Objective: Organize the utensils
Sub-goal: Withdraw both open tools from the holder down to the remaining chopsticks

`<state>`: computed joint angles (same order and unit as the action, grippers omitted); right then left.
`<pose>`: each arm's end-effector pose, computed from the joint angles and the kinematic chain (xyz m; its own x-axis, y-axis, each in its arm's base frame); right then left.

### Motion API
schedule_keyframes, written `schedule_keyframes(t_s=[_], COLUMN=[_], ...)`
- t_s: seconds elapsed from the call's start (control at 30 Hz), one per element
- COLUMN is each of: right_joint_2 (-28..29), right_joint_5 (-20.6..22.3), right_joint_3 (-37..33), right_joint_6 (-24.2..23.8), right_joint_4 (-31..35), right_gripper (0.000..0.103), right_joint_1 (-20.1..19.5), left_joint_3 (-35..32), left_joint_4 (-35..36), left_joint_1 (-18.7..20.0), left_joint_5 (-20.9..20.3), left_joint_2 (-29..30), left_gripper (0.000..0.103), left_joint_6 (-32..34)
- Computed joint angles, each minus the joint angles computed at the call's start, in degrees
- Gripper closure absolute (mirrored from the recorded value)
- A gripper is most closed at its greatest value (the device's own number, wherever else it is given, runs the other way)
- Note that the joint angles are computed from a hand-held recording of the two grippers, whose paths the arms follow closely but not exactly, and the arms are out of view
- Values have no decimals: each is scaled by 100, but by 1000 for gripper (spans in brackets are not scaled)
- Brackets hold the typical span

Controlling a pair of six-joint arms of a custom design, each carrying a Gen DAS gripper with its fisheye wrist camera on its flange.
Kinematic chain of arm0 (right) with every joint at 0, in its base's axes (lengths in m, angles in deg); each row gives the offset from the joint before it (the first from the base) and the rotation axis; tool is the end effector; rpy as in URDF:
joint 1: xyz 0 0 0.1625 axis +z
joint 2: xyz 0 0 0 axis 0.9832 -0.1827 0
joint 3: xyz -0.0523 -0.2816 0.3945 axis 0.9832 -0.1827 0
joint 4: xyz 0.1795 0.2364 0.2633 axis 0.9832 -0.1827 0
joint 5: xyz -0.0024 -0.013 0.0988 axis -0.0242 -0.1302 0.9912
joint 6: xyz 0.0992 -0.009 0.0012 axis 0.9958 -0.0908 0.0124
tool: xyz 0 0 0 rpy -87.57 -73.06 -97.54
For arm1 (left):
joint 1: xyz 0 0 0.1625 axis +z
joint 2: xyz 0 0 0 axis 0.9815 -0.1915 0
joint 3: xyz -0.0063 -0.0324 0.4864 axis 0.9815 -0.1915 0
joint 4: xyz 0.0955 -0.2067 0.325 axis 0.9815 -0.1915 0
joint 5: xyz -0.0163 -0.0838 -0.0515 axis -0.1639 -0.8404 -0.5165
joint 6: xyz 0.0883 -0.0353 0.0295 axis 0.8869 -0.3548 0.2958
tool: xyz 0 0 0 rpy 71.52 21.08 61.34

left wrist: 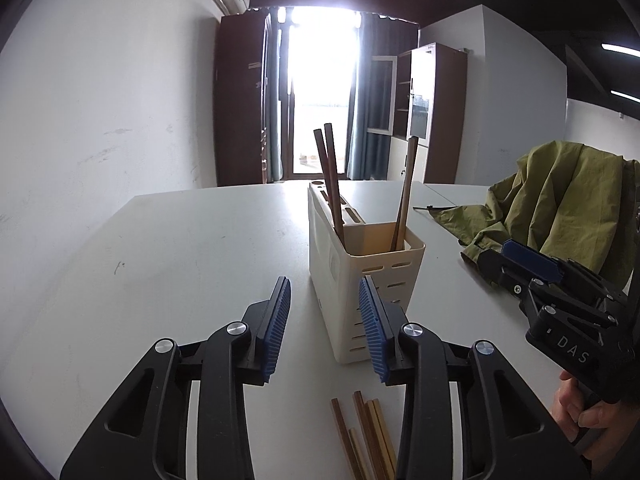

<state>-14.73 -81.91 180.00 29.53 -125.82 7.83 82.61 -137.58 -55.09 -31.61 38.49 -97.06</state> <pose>0.1263 -0.6457 0.4266 -0.6413 -0.6399 0.4234 -0.7405 0.3714 -0.5601 -0.4579 -0.4552 0.1526 -0.7118 -0.2132 -0.6693 0.5457 0.4321 -0.7180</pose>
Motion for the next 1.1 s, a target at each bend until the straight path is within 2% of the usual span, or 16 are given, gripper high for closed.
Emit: schedule_keyframes(t_s=[0.23,0.4,0.7,0.93,1.1], right_joint_2=[-97,-45,141,272,347], right_joint_5=[-342,-1022,-2053,-2631,-2979], right_joint_3=[157,131,143,156,219], right_joint_6=[-56,57,222,375,307], right_joint_4=[129,424,737,1087,1182], right_gripper=[54,54,53,53,53], right_joint_1=[-30,23,84,135,189], left_joint_3=[-46,-52,-101,-229,-256], left_joint_4=[894,1113,1167,1252,973], left_joint_1=[27,151,462,659,810], left_joint_5=[-388,-868,-1564,-1903,-2202], left_joint_2=[-22,-81,-43,39,79], left_gripper=[64,64,63,63,63], left_joint_6=[-787,-1124,-1055,-882,-594])
